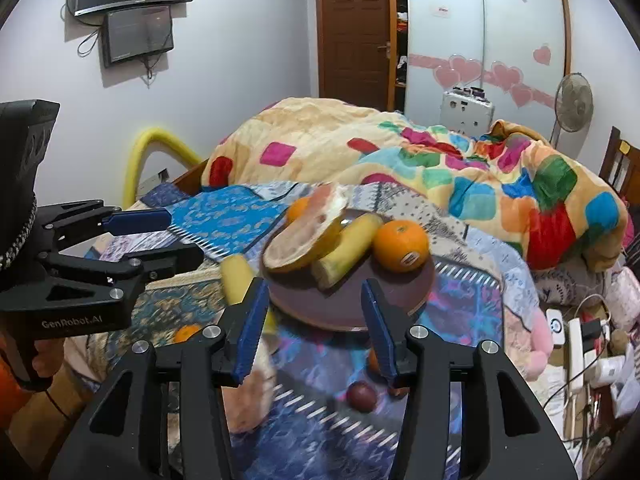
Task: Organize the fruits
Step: 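Grasp the second pomelo segment with the right gripper while the left gripper grasps a mandarin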
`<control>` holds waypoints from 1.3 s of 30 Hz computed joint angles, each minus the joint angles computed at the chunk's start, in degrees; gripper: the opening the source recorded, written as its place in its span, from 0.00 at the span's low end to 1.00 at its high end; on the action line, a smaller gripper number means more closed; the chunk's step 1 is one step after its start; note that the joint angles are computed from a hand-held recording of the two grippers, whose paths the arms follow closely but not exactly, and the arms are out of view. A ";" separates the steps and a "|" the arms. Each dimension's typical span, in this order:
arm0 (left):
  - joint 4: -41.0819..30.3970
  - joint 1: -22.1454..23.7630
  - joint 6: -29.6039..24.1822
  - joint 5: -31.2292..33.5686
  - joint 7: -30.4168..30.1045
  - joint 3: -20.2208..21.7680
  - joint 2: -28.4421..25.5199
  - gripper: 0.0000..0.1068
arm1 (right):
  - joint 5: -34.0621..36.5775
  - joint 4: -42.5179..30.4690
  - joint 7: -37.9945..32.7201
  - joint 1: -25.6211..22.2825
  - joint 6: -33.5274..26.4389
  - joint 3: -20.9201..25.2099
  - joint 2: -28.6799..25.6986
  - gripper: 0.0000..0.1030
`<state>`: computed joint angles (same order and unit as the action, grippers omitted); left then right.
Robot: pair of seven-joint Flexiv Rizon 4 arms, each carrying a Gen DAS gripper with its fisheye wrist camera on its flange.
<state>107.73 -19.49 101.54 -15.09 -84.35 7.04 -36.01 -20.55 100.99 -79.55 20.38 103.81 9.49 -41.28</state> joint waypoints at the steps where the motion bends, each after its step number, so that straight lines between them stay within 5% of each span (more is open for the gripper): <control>1: 0.59 -0.10 0.39 0.08 -0.16 0.07 0.13 0.57 | 0.34 0.62 -0.04 0.72 0.40 -0.62 0.22 0.44; 25: 7.20 2.96 1.78 -0.19 -0.70 -2.45 -0.78 0.58 | -0.19 -1.05 -1.03 1.16 -6.60 2.71 -5.40 0.44; 30: 6.99 3.92 1.71 0.57 -0.63 -3.87 -0.84 0.58 | -0.18 -1.03 -2.59 -3.04 -7.43 7.64 -5.64 0.38; 39: 5.01 4.22 -0.01 1.83 0.16 -5.64 -2.21 0.58 | 2.07 3.12 -1.37 -2.11 -2.64 4.11 -2.39 0.37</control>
<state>112.73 -15.27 101.54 -13.26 -84.19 1.40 -38.22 -18.49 104.11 -80.92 18.27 101.17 13.60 -43.67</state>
